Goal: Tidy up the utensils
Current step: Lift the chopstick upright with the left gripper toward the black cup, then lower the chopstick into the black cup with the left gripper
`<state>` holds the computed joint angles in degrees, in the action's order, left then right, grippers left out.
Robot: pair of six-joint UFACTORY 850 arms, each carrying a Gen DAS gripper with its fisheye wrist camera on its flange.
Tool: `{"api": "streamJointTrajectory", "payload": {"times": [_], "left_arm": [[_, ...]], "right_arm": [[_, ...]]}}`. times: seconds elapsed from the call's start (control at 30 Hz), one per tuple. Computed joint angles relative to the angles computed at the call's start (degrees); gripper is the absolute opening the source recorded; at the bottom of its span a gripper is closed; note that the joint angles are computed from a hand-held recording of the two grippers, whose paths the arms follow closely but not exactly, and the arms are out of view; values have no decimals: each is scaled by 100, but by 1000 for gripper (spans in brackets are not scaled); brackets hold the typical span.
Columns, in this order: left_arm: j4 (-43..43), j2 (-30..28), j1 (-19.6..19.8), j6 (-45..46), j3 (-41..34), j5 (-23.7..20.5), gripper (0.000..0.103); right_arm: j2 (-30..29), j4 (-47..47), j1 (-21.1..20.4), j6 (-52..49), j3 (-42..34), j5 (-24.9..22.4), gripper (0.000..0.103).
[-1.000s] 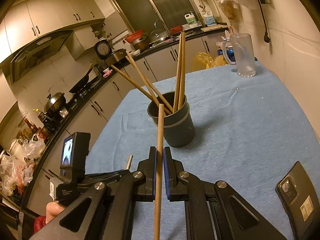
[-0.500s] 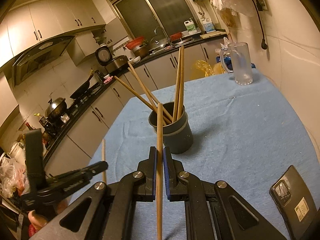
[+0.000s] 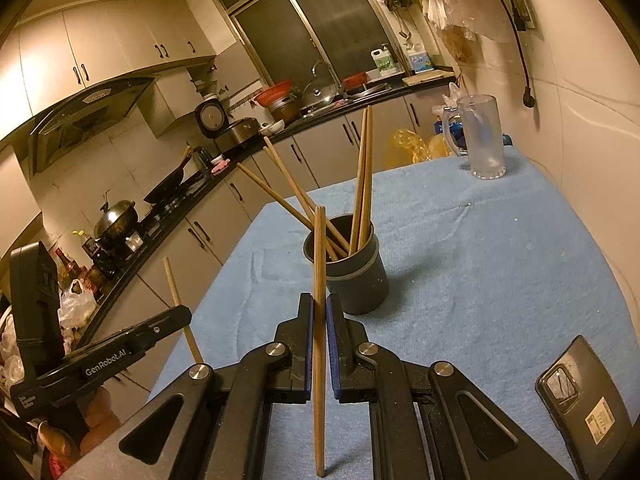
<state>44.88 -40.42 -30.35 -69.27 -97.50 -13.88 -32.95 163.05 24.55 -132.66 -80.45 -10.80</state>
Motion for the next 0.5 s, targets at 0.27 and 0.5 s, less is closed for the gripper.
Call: {"api": "streamJointTrajectory", "payload": {"times": [0.27, 0.5], "left_arm": [[205, -8, -37, -147, -37, -17, 6], [319, -11, -65, -191, -84, -58, 6]], "right_arm": [[27, 135, -2, -122, 11, -34, 7], [69, 167, -14, -200, 18, -77, 7]]}}
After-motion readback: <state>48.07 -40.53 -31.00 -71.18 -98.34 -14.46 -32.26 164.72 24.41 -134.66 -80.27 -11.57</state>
